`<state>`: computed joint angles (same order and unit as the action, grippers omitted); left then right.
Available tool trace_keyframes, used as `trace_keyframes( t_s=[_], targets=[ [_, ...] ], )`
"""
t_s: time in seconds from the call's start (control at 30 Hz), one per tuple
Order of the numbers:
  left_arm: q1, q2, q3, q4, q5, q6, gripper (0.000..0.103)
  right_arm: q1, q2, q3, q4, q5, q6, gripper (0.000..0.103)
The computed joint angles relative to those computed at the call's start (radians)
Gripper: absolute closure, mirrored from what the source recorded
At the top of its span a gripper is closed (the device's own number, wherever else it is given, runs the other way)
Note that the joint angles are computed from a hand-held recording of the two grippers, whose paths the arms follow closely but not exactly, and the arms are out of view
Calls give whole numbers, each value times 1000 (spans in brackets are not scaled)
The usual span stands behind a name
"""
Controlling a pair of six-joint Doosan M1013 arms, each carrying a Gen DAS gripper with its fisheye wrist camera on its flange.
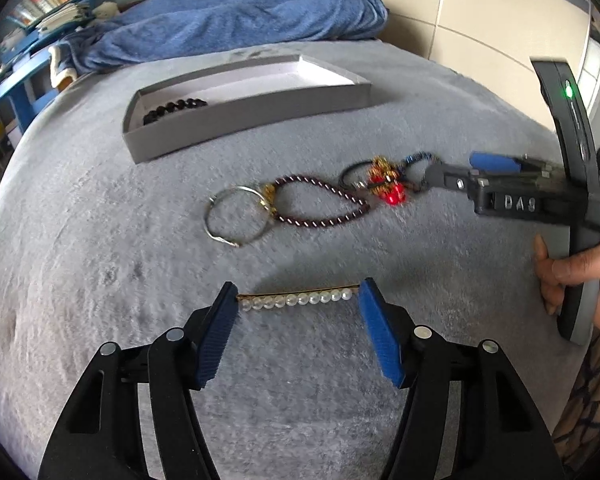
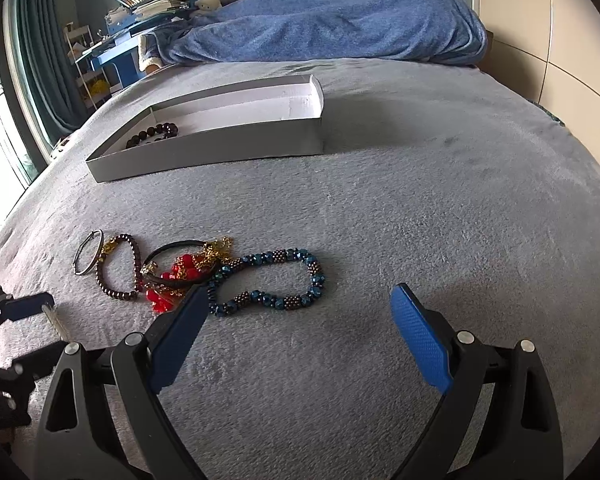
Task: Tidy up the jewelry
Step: 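Withdraw both tools from the tray back toward the remaining jewelry, then grasp the pearl bar with the left tool while the right tool grasps the red brooch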
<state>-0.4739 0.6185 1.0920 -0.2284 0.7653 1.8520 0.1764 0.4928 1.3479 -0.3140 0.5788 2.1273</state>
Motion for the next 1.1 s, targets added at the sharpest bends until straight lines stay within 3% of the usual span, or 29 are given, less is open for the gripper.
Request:
trace_keyframes(
  t_s=[0.27,0.5,0.8,0.9,0.97,1.1],
  targets=[
    [14,6,-17,-2,-2,-51,39,6,3,-7,13,-3,-32,12],
    [19,8,-23,-3,-5,-61,39,23,-1,-8,69,-72,-153,16],
    [29,9,-24,1,-3,-82,39,52,35,-64,113,-30,-280,43],
    [31,10,-26,0,-2,-90,39,51,40,-67,128,-15,-298,63],
    [32,11,-28,-4,-3,-91,39,48,38,-63,152,-16,-314,84],
    [34,12,-32,-8,-5,-92,39,40,24,-46,207,-46,-354,94]
  ],
)
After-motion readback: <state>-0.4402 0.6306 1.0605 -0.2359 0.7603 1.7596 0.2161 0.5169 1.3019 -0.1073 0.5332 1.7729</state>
